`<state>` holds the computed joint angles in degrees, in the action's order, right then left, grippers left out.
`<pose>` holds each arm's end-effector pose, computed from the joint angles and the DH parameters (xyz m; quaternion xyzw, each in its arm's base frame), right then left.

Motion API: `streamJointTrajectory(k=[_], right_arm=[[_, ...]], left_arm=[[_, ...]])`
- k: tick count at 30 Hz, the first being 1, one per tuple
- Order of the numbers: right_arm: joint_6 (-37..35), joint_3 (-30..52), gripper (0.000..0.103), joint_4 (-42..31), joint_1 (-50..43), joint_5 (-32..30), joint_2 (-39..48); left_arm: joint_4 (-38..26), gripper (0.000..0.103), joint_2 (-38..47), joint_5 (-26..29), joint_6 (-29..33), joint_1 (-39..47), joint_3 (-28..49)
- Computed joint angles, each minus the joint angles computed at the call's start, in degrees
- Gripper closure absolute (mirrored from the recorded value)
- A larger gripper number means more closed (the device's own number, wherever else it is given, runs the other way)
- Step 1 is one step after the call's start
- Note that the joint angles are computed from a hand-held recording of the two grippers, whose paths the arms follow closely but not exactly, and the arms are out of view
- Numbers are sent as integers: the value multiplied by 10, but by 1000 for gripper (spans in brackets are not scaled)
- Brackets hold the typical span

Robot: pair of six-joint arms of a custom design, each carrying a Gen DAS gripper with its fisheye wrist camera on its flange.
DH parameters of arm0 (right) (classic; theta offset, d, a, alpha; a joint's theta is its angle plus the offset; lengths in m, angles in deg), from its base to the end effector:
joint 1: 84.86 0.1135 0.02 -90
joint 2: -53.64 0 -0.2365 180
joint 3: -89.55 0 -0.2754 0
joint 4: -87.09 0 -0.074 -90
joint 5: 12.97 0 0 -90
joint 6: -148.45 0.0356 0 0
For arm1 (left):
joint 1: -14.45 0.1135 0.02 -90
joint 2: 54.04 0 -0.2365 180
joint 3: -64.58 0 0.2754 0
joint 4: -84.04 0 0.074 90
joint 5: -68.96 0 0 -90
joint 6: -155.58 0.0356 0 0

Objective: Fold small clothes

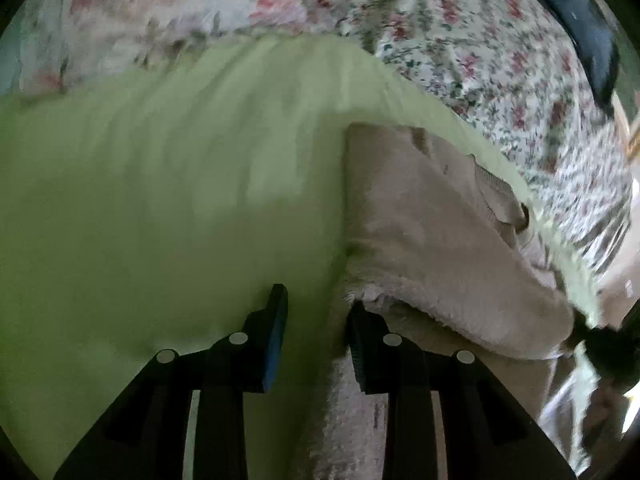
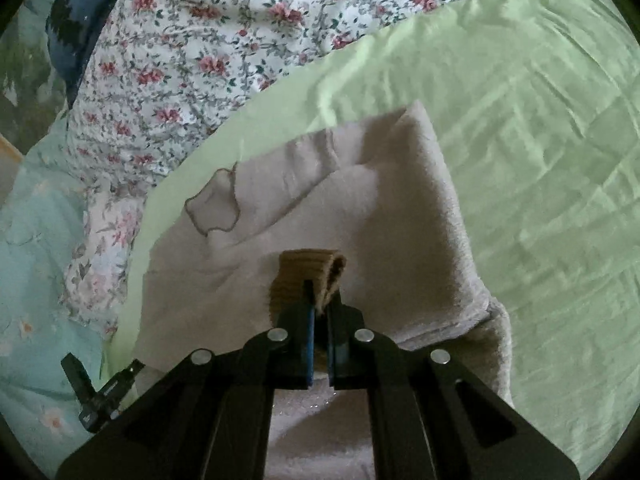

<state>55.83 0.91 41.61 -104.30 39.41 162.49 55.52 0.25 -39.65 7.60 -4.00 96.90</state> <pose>0.3896 -0.1145 0.1635 0.0601 0.9215 0.2654 0.2771 0.1989 -0.0544 0.1194 -0.3655 0.8556 -0.0868 0.3562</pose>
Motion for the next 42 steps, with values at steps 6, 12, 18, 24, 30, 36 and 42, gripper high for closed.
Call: streamJointTrajectory(k=[6,12,18,24,30,36,42], right_arm=[[-2,15,89,-6,8,46,28],[21,-66,71,51,-20,66,-57],[-19,-129,64,21,-26,21,-127],[-120,-214,54,-52,-76,-4,-222],[-270,-260,50,-168,-192,-36,-284],[-447,-251,44,-298,-328,-49,-268],[-639,-222,42,-402,-449,-5,-209]], left_arm=[[-7,72,-50,46,-2,20,-24],[-134,55,-207,13,19,-34,-38],[-188,47,-254,-3,-17,-80,-36],[-279,32,-334,-66,-138,-255,-62],[-330,30,-255,-156,-343,-514,-43],[-331,24,-53,-194,-527,-711,23],[-308,21,52,-200,-606,-816,58]])
